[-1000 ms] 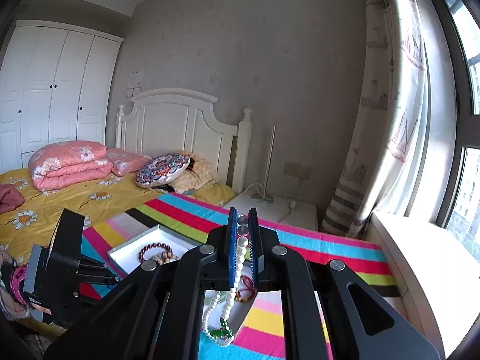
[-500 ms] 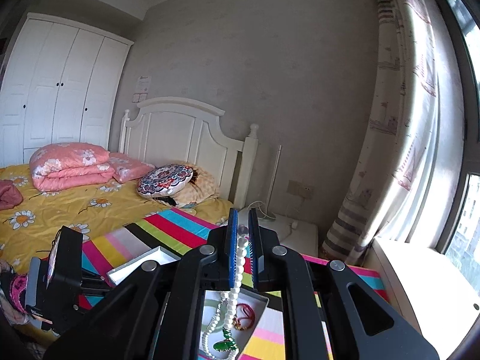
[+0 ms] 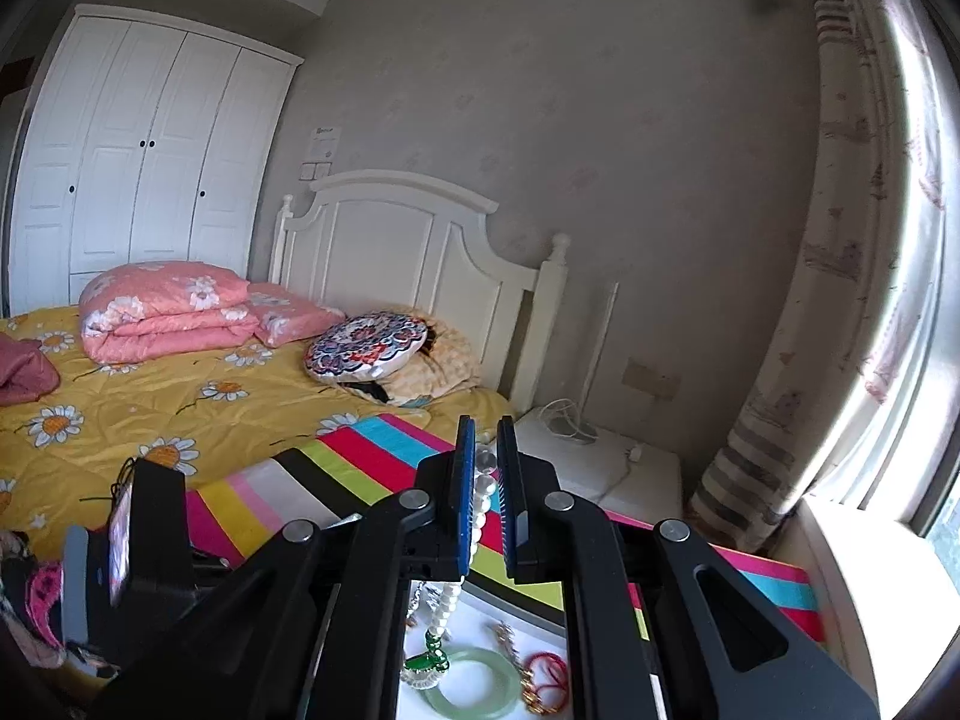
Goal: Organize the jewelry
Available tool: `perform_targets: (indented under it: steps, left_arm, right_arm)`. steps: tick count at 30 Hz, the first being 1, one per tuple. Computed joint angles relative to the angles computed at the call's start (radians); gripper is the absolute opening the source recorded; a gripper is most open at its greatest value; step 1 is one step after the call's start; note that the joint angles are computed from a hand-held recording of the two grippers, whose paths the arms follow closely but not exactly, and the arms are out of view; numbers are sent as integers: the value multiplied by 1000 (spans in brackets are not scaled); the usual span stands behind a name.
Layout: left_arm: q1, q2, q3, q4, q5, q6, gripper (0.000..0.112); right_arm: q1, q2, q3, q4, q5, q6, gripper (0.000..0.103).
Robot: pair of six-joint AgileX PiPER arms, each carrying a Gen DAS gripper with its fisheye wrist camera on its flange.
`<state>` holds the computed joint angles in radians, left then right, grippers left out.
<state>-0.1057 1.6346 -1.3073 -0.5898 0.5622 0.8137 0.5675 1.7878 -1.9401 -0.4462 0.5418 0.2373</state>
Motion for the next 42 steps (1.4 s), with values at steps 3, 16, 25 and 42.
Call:
perform_targets:
  steps: [3,16,25,42]
  left_arm:
    - [4,17,-11,13,-6,-13,20]
    - [43,112,-69,70,-20,-97,20]
    - [56,149,-94,60,-15,-140,51]
    - [78,11,94,-115,-66,-73,98]
  right_arm:
    - [6,78,-123,40,45,-47,8]
    - [3,279,-338,69,154,-98,8]
    - [-50,247,-131,221,150,-156,8]
    - [-193,90,259,439,50,-157,87]
